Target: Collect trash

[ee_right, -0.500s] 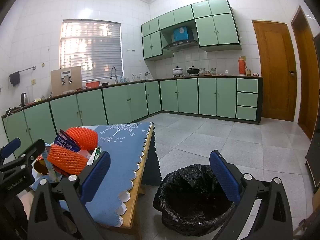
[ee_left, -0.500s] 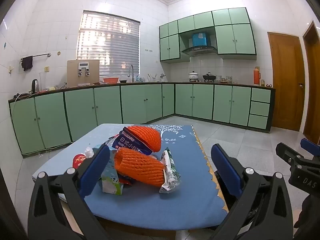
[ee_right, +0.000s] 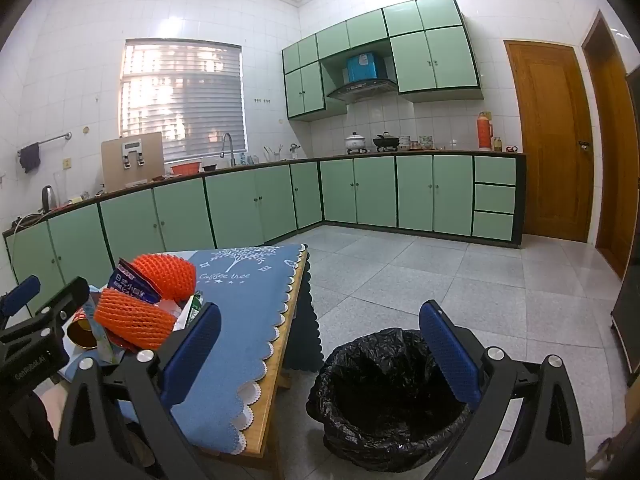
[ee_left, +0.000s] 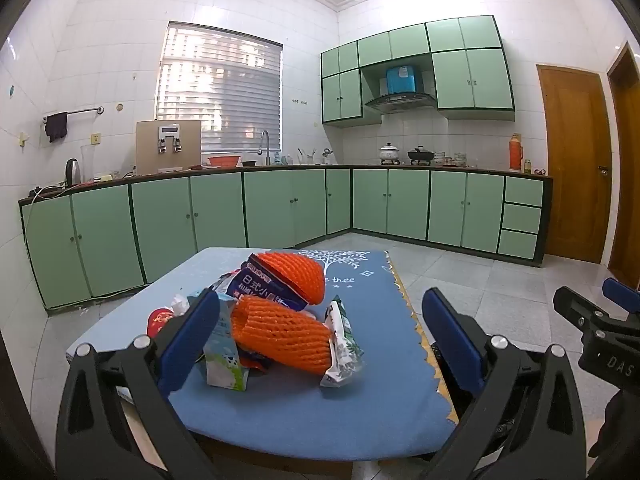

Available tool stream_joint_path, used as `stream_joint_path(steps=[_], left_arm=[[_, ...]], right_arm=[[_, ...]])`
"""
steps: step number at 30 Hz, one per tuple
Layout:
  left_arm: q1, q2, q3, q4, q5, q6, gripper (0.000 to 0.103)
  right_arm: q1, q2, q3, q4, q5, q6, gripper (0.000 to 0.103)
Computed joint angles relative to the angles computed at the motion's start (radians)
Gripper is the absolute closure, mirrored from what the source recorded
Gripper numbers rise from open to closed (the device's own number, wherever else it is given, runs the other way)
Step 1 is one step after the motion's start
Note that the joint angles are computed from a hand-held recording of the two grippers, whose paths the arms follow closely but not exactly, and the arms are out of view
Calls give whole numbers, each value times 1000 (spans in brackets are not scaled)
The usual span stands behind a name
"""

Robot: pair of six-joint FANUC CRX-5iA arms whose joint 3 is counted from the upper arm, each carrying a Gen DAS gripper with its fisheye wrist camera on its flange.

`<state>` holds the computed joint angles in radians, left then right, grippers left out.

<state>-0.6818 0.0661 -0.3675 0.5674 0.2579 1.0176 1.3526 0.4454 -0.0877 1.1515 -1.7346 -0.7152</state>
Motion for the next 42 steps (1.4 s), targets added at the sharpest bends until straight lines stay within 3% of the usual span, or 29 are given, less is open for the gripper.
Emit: stream_joint_path(steps=[42], left_arm=[[20,18,8,-43,-10,43,5]], right_arm=[[-5,0,-2,-1,8,-2,6]])
